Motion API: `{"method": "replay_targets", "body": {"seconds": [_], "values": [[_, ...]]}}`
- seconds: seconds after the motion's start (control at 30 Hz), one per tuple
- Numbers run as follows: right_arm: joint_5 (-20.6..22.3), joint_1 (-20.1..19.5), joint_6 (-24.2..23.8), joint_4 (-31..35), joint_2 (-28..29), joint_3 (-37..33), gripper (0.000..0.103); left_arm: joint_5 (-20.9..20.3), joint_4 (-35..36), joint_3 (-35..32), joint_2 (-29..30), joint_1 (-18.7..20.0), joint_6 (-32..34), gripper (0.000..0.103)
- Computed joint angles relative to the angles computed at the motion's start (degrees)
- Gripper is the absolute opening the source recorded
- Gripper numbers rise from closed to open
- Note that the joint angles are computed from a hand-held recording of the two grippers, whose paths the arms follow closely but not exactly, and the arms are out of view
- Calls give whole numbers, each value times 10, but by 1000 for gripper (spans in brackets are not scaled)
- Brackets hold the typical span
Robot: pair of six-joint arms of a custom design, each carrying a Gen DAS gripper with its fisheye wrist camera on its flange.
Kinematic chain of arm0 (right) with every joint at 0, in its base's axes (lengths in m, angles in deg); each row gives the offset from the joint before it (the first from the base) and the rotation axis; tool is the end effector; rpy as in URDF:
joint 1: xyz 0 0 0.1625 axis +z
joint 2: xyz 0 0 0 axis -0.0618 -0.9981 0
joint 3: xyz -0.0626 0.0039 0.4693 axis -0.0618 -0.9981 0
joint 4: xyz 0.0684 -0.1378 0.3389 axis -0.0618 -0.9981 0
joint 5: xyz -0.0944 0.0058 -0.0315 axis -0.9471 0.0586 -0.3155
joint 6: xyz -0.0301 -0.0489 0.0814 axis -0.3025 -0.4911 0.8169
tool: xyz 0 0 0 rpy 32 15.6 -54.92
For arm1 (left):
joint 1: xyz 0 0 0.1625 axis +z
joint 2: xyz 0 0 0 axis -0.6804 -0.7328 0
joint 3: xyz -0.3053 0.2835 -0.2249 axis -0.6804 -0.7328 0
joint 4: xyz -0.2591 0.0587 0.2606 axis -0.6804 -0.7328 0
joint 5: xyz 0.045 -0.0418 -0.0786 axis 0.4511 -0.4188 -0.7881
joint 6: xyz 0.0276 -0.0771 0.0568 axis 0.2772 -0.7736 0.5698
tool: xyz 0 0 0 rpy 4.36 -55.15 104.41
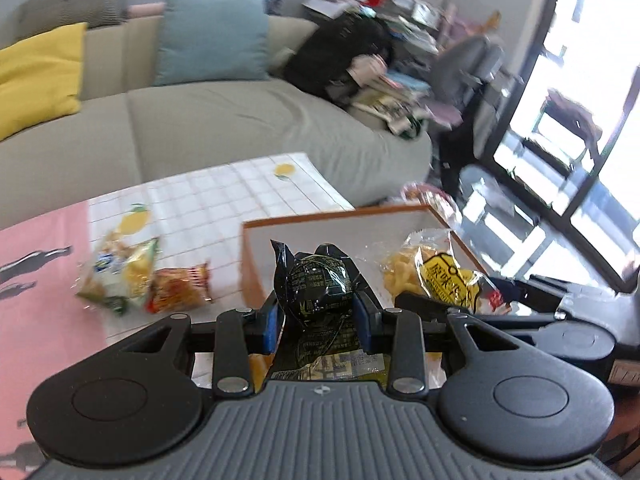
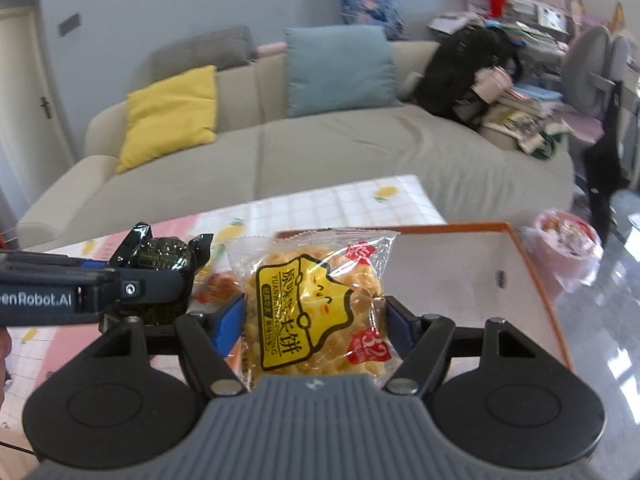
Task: Organize snacks
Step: 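Carry the seaweed packet with the left tool while the right tool carries the biscuit bag into the box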
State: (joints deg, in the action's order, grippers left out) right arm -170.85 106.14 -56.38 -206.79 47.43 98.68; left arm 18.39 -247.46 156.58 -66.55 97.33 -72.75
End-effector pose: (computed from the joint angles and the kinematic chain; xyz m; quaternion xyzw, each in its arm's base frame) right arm 0.2640 -0.7371 0.1937 0.2498 -0.8842 0.3293 0.2175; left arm -0.2786 -0.7308 0.2084 0.1755 0.8943 -0.3342 0.2405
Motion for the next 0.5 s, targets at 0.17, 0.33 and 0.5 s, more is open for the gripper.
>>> {"method": "replay_targets", "body": {"seconds": [0.17, 0.33, 0.5], "values": [[-33, -15, 21, 53, 11, -47, 70, -13, 55, -58, 38, 8, 33, 41], [-71, -27, 13, 121, 44, -122, 70, -12, 120, -114, 72, 18, 53, 41], [-99, -37, 20, 181, 70, -177, 71, 0, 167, -159, 100, 25, 77, 41]]}}
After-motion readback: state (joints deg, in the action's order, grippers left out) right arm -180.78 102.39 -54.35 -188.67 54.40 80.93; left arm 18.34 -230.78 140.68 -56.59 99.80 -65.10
